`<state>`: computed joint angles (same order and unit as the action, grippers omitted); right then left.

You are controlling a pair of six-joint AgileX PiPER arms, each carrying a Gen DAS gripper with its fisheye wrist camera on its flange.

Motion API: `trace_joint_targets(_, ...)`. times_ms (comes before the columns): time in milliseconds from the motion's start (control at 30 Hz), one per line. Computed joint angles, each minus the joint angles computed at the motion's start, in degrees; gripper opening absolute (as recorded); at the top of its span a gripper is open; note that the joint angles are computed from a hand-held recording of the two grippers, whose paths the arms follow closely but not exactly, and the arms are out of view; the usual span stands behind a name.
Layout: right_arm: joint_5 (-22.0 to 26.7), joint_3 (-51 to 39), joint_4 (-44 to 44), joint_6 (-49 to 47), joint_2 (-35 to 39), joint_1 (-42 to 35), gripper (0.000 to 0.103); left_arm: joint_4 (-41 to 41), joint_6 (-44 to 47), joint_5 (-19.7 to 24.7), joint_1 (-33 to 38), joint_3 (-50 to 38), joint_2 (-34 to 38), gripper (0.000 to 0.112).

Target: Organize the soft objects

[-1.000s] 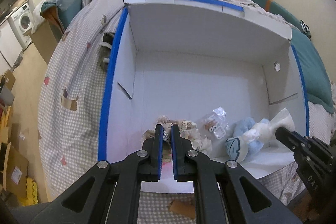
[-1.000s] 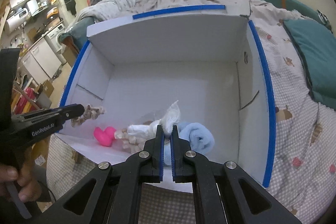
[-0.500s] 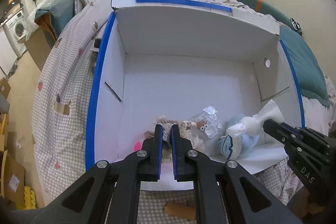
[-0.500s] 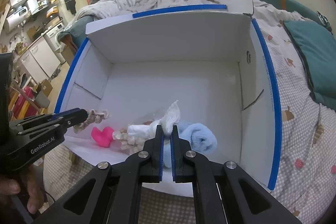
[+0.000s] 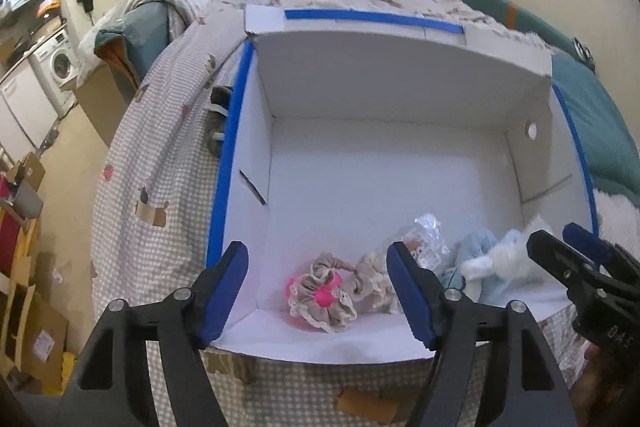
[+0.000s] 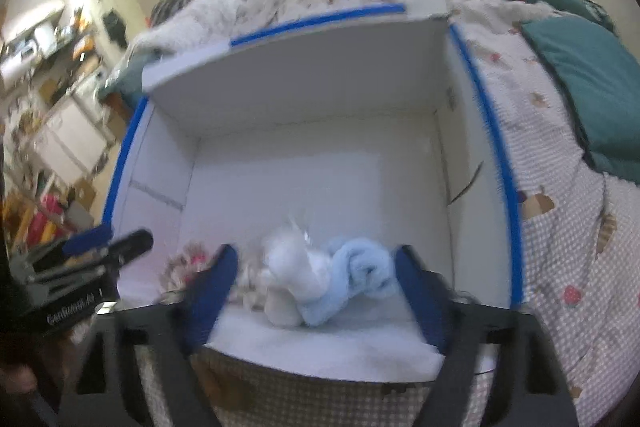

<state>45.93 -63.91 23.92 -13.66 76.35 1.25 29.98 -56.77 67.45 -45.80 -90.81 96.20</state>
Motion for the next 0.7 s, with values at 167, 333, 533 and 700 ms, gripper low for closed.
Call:
trace_joint_targets(167, 0.38, -0.37, -0.32, 1.49, 0.78, -0.91, 0.088, -0.73, 0.21, -0.18, 0.82, -0.41, 0.14, 0.069)
trace_joint_targets(333, 0.84, -0.25, 1.96, 0.54, 0.98, -2.71, 0.088, -0.99, 0.75, 0.16, 1.12, -0.42, 0.2, 0.069)
trace_joint_targets(533, 0.81, -0.04, 2.04, 0.46, 0.66, -3.0, 0.088, 1.02, 0.3, 1.09, 0.18, -0.51, 0.4, 0.069)
trace_joint_targets(700, 0.41, 0.23, 0.58, 1.05, 0.12, -2.21, 0.088, 1.66, 0.36, 1.58, -0.07, -0.29, 0.09, 0.069)
